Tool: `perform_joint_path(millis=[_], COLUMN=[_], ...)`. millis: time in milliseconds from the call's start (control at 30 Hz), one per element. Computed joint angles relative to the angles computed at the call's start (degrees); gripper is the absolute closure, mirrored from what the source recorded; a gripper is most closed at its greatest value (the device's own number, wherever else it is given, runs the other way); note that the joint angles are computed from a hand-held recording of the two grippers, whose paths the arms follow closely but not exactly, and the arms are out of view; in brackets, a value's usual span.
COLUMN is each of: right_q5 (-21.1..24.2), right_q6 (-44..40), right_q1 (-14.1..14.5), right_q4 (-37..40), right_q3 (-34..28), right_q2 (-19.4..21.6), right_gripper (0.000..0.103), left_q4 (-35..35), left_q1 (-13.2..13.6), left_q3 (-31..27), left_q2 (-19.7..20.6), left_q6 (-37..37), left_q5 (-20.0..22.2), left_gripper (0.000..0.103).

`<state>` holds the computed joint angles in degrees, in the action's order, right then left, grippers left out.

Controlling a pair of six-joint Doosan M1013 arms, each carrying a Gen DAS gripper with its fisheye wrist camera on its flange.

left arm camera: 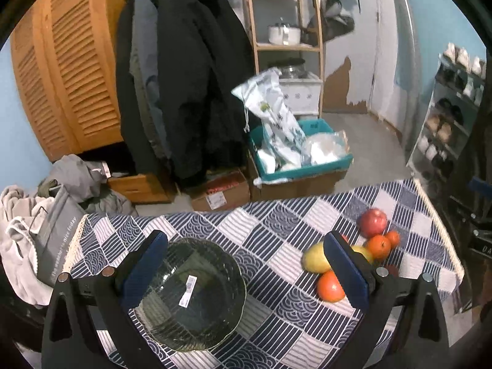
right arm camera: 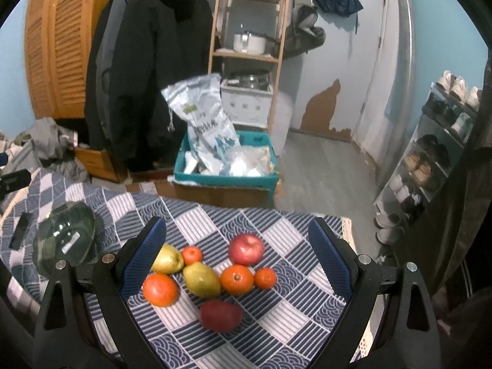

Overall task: Organize fruits
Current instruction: 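Move left tool toward the large orange while right tool approaches the dark red apple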

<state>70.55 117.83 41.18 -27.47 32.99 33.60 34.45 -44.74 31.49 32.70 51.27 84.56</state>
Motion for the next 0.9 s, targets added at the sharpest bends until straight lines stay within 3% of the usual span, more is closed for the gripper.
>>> perform_joint_path(millis=[533,900], right_q5=[13.52,16.51], right_q6=[-4.03,-4.06], right_q1=[-1.14,-2.45], right_q4=[8.35,14.54], right_q3=[-8.57,-4.66], right_q2=[6.72,6.90], right_gripper=[0.011,0.011], left_q4=[-12.09,-18.23], left_q1=[1.38,2.17], left_q3=[-2.18,-3.78], left_q2=[4.20,7.33], left_q6=[3.56,4.40], left_q5=[4.48,8.30], left_gripper=[0.001,0.001])
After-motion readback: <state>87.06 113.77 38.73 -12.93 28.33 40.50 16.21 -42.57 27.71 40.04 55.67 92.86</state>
